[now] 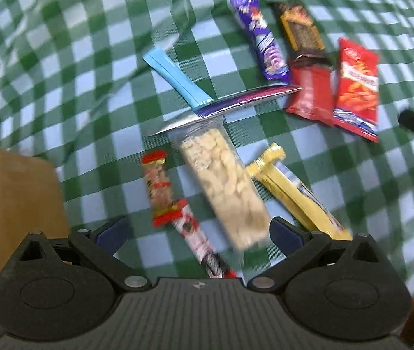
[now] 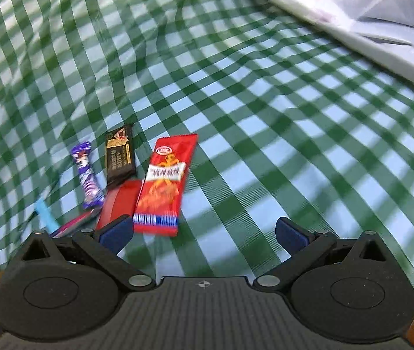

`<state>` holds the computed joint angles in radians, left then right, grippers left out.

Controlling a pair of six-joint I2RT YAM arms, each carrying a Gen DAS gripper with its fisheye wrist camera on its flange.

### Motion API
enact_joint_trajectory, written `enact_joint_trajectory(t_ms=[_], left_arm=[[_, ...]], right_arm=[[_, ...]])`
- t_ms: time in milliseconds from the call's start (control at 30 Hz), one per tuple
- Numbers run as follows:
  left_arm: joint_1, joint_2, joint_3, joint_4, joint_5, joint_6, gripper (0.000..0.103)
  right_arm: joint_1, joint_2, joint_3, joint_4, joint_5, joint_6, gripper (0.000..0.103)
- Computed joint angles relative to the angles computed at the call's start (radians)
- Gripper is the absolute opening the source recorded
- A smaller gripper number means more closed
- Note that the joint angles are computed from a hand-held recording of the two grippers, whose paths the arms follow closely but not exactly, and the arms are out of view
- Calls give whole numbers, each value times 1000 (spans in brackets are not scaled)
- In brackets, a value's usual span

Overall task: Organize snacks
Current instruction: 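Grasp the white nut bar with the left tool while the right tool grasps the red spicy-strip packet, then carry the nut bar in the left tool while the right tool carries the red packet over the box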

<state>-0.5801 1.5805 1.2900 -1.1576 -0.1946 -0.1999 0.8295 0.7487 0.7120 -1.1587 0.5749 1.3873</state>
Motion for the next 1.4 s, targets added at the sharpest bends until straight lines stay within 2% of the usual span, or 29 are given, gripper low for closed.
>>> enact_joint_trajectory(t_ms=[67, 100, 200, 267, 333, 400, 533, 633, 700, 767, 800, 833, 900, 933, 967, 1067, 1133, 1300, 1400], left_arm=[[20, 43, 1, 34, 13, 6, 103], [39, 53, 0, 54, 44, 14, 103], [62, 81, 1, 89, 55, 12, 103], [80, 98, -5, 106, 68, 30, 103], [108, 107, -27, 131, 81, 40, 102], [134, 103, -48, 148, 102, 39, 102], [150, 103, -72, 169, 107, 50, 101], [127, 121, -57, 178, 96, 37, 101], [105, 141, -30, 167, 78, 27, 100], [87, 166, 5, 153, 77, 30, 89], [88, 163, 18, 141, 94, 30, 70], [93, 157, 30, 124, 111, 21, 65], [95, 113, 11, 132, 122, 23, 57], [97, 81, -6, 143, 128, 30, 51], [98, 45, -23, 145, 140, 34, 47], [108, -56, -62, 138, 180, 42, 45], [118, -128, -75, 117, 188, 60, 45], [137, -274, -29, 6, 238, 68, 44], [163, -354, 13, -79, 261, 76, 44]], right_arm=[[-200, 37, -55, 194, -90, -241, 103], [-269, 78, -68, 266, -125, -313, 103], [-400, 224, -88, 463, -189, -441, 103], [-437, 330, -77, 550, -211, -497, 103], [-433, 425, -58, 587, -175, -541, 103], [-400, 443, -66, 596, -109, -568, 103], [-396, 354, -145, 598, -80, -538, 103], [-390, 317, -183, 616, -58, -562, 103], [-396, 325, -176, 609, -59, -561, 103], [-376, 352, -154, 593, -41, -531, 103], [-370, 355, -149, 585, -38, -530, 102], [-363, 359, -142, 573, -39, -527, 101], [-318, 322, -148, 556, -19, -507, 76], [-285, 308, -148, 546, 0, -507, 52], [-249, 308, -144, 522, 29, -499, 49], [-215, 245, -156, 479, 19, -468, 47], [-178, 172, -151, 408, 32, -404, 47], [65, 93, -31, 99, 180, -110, 47], [249, 127, 65, -102, 247, 119, 47]])
